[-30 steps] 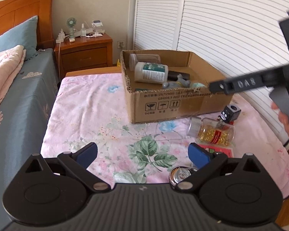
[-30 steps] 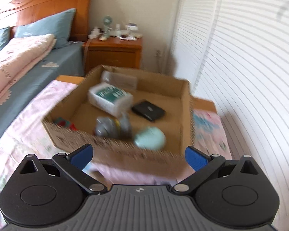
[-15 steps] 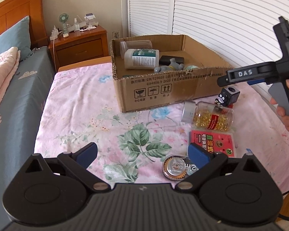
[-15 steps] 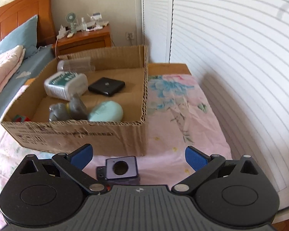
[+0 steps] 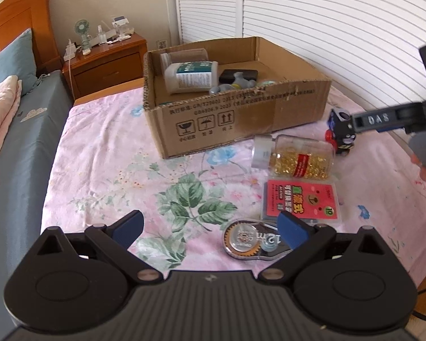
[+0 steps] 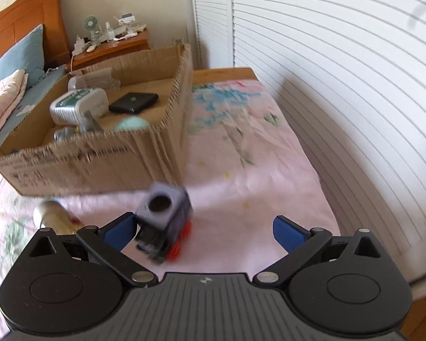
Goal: Organize rigid objects
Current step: 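Reach left tool toward correction tape while right tool reaches toward black cube train, then close left tool on correction tape while right tool closes on black cube train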
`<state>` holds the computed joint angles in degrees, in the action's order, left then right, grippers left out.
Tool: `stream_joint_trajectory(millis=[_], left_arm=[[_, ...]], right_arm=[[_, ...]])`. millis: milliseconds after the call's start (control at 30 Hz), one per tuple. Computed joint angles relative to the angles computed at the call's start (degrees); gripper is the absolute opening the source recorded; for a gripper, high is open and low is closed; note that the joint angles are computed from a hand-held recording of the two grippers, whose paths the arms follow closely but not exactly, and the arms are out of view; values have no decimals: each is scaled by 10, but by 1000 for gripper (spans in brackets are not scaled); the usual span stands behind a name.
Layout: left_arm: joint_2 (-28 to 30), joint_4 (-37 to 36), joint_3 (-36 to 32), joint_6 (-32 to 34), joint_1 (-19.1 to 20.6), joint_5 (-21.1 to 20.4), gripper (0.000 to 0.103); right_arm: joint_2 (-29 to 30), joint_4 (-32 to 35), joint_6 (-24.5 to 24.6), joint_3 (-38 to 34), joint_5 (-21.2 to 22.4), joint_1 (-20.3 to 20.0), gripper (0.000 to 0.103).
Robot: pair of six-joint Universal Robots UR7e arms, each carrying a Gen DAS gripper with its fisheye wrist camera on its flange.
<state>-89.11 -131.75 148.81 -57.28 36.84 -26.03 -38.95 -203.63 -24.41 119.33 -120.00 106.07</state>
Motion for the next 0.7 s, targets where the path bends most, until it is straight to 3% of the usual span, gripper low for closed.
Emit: stream_joint_trajectory(millis=[233,367,467,700], left_arm=[[15,-15,0,14,-1,-6,100],[26,-33,3,32,1,-8,100],[38,-78,10,63,8,-12,100],[81,-223,30,165,26,-39,100]], right_arm=[[-11,-30,0,38,0,-26,103],[4,-59,-40,41,-18,-20,103],[25,-88,-82,37,-33,-12,103],[25,-107,-98,46,-12,-18,103]])
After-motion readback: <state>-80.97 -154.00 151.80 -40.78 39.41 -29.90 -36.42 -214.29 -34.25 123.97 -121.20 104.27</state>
